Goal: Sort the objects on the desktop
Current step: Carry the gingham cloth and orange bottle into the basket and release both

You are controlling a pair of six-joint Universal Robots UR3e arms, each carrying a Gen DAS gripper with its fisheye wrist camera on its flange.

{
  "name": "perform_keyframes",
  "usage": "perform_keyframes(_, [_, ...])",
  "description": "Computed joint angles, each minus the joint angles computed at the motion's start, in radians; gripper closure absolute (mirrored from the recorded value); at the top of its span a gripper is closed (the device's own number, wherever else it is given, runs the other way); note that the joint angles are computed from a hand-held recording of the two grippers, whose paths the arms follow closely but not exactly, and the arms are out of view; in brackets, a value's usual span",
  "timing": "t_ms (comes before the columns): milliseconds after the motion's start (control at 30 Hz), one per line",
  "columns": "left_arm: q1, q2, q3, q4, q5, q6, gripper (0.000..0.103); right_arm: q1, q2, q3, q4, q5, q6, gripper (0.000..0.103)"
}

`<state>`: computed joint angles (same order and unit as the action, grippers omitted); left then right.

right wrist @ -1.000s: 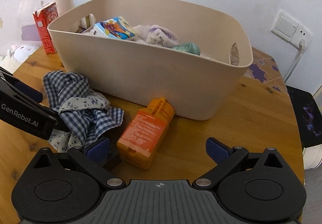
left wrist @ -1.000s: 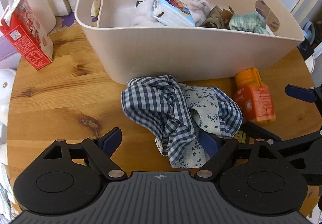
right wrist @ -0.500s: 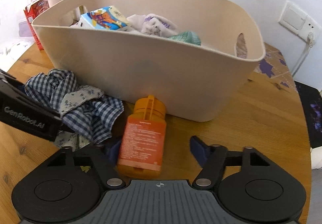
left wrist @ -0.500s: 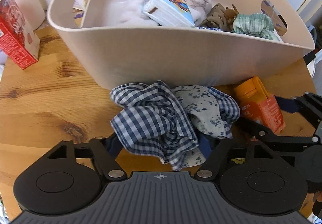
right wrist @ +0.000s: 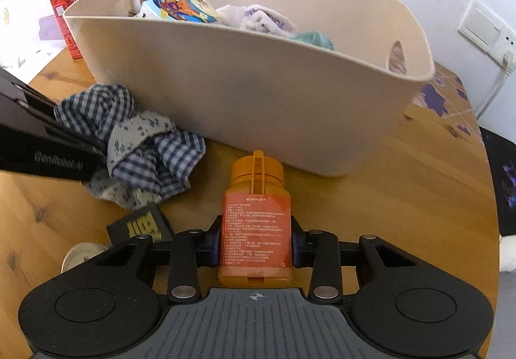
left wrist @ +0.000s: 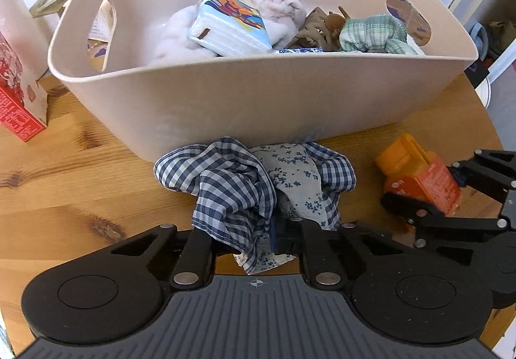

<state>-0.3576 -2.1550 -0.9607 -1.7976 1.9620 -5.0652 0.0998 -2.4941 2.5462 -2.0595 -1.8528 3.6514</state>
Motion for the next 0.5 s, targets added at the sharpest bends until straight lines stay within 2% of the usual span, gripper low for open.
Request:
perform_keyframes(200, [-0.04, -0.054, 0.129, -0.108, 0.009, -0.039, 0.09, 0.12, -0.063, -0.018, 0.123, -0.052, 0.145, 0.068])
perform_keyframes(500, [-0.086, -0.18, 0.42, -0.326, 0.02, -0.108, 0.09, 0.356, 0.023, -0.096, 0.182, -0.168, 0.385, 0.068])
